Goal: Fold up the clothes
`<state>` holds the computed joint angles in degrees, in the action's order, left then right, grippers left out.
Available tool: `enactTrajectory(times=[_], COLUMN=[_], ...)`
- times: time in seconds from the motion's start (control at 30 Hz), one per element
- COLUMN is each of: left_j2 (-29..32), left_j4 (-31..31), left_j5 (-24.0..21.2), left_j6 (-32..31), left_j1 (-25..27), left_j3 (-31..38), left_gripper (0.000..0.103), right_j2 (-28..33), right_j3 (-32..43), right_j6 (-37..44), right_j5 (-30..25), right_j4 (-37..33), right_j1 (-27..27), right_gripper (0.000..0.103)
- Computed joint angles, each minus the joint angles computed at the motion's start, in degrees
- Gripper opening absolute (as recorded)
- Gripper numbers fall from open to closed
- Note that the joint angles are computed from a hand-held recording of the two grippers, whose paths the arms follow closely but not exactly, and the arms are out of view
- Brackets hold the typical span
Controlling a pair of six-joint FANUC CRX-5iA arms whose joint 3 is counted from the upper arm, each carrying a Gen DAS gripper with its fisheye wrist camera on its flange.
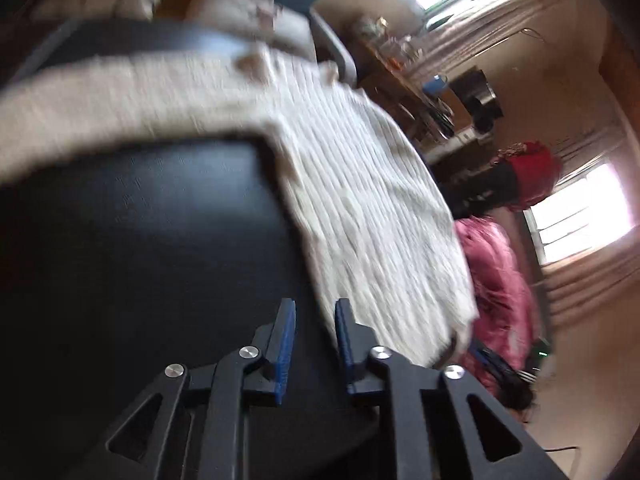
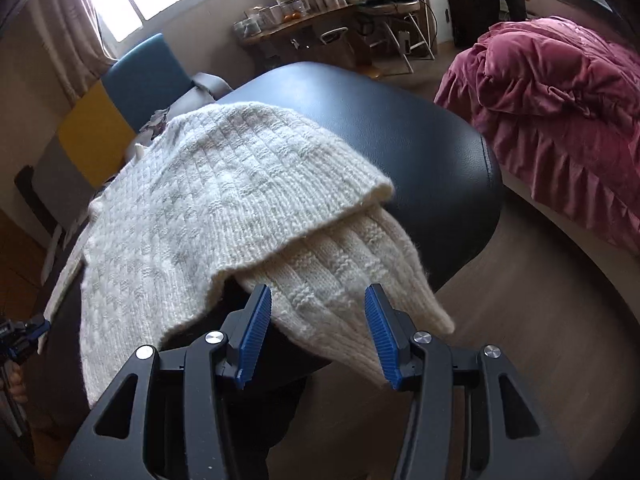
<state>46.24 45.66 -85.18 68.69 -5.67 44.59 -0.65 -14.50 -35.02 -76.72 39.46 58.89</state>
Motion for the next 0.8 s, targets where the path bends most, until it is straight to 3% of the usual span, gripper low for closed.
enactTrajectory(times=[0.23,0.63,0.7,0.73,0.8], left_j2=[0.34,1.12,0.33,-0.18,-1.80], left_j4=[2.32,8.55,7.02,5.00,1.68], left_j5=[-3.48,0.76,2.85,3.73,6.13], left_j6=[1.43,6.58,6.26,5.65,3.81], left_j1=[-2.44,-5.17,-6.03,-6.52,-7.75], left_j3=[-4.55,-8.50,-8.73,-8.28,-8.53], left_gripper=[0.028,0.029,0.020,0.009,0.006], right_j2=[3.53,7.60,8.64,9.23,10.63], right_j3=[4.28,9.99,11.32,12.00,13.59], right_j6=[6.32,15.74,17.67,18.60,20.41], right_j5=[0.55,1.88,2.22,1.95,0.67], right_j4=[0.23,3.66,3.01,2.58,1.29], right_j1=[-1.06,-2.24,-2.70,-2.80,-3.09], right_gripper=[0.052,0.052,0.052,0.052,0.052])
